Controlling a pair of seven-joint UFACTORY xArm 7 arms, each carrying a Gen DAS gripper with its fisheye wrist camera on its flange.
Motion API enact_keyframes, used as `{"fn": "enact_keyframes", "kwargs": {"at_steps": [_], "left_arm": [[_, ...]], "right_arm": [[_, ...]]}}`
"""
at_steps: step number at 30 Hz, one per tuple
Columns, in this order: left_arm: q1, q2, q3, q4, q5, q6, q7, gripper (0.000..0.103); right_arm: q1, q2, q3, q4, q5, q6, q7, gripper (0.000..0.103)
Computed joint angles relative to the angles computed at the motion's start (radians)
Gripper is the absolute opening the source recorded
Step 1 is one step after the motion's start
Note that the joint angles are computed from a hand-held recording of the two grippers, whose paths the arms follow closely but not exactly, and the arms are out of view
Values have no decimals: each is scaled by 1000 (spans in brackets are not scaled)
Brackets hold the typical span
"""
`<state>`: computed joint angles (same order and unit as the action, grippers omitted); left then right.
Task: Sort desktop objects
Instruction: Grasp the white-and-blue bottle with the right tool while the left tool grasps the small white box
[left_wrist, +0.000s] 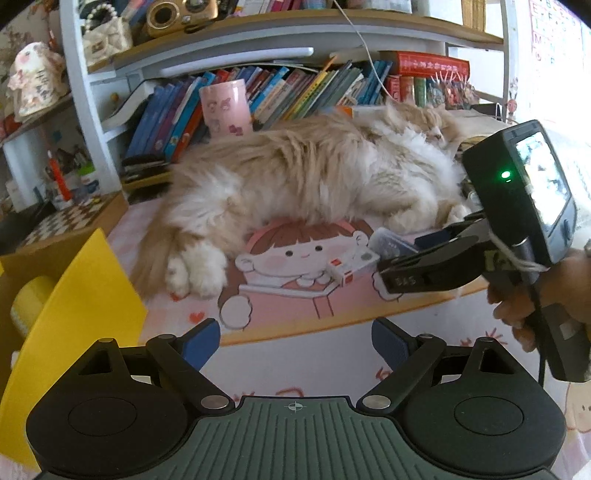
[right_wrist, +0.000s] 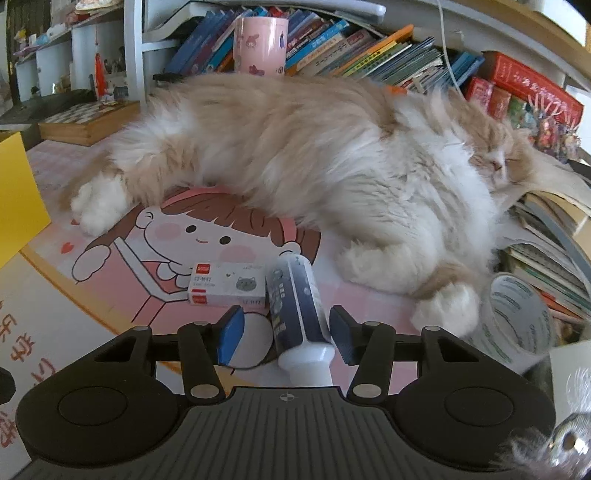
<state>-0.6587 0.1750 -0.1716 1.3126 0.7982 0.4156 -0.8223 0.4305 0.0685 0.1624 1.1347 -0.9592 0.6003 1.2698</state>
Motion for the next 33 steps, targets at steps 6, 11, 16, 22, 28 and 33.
{"fn": "enact_keyframes", "kwargs": {"at_steps": [6, 11, 16, 22, 28, 33], "left_arm": [[-15, 56, 5, 66, -34, 13, 47, 92], [-34, 118, 18, 129, -88, 14, 102, 92], [-78, 238, 59, 262, -132, 38, 103, 91], [-141, 407, 126, 451, -176, 44, 122, 90], [-197, 504, 176, 572, -233, 90, 107, 87], [-226, 564, 213, 648, -244, 105, 55, 86]], "right_arm": [[-18, 39, -25, 14, 57, -62, -44, 38], [-36, -10, -34, -42, 100, -107, -31, 30], [-67, -121, -5, -137, 54, -83, 90, 30], [-126, -265, 68, -250, 93, -30, 142, 30], [-163, -359, 131, -314, 149, 25, 121, 30], [-183, -400, 161, -338, 197, 50, 105, 30]]}}
